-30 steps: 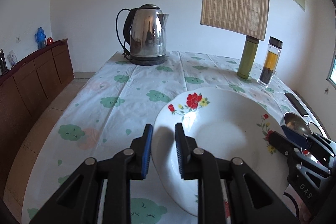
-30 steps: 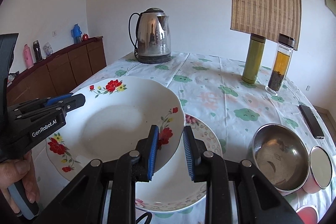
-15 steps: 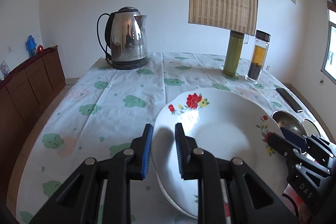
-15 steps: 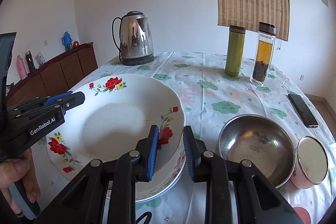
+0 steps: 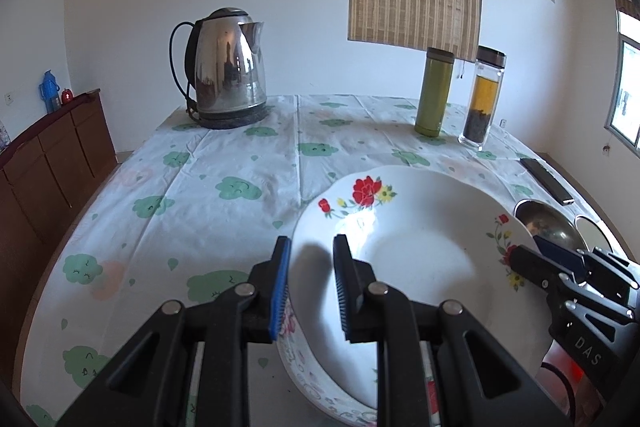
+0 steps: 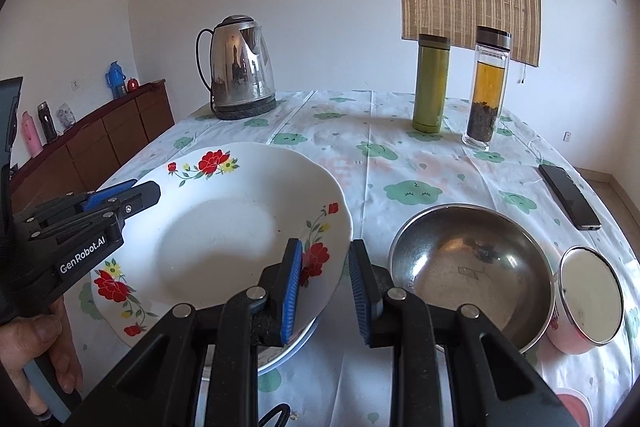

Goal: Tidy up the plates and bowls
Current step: 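Lower the red-flower plate with both grippers onto the pink-floral plate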

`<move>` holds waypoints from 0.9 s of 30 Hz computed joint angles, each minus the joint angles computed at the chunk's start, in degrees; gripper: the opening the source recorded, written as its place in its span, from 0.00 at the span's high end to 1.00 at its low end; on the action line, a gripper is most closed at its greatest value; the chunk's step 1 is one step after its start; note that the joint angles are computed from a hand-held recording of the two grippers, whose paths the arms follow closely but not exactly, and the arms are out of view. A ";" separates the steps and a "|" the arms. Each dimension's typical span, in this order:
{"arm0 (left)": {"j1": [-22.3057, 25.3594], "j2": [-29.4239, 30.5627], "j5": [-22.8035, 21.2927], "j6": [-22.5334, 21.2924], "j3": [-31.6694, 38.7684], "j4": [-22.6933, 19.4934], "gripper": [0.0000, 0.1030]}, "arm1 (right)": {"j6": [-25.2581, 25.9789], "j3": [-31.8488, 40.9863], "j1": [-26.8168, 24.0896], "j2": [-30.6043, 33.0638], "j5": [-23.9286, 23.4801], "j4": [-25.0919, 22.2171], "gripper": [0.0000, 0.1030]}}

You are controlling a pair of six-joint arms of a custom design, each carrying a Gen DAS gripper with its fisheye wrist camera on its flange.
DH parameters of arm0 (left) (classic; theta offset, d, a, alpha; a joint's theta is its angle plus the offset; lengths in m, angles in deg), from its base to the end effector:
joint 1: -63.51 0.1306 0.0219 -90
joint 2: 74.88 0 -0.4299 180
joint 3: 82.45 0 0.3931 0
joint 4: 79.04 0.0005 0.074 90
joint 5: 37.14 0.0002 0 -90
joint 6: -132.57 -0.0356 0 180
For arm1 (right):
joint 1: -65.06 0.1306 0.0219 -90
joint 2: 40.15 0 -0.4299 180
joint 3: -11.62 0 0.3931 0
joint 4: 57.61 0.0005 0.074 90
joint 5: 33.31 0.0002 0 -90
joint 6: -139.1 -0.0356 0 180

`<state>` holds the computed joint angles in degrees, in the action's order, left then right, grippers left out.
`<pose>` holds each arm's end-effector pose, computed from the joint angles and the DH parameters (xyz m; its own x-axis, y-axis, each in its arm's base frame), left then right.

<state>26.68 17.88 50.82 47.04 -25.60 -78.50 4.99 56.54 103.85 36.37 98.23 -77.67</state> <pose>0.3608 -0.2693 0.2659 -0.5068 0.2822 -0.8146 0.5380 0.8419 -0.0430 0.2636 0.1809 0.2636 -0.5422 0.2326 -0.8074 0.3191 0.9459 0.0583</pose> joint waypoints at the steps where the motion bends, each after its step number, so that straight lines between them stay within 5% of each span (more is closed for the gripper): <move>1: -0.03 0.01 0.13 -0.01 -0.02 0.04 0.82 | -0.13 -0.03 -0.06 0.01 0.04 -0.08 0.75; 27: -0.01 1.05 0.09 -0.48 0.19 0.34 0.82 | -1.19 0.61 -0.77 2.45 -1.38 -1.18 0.75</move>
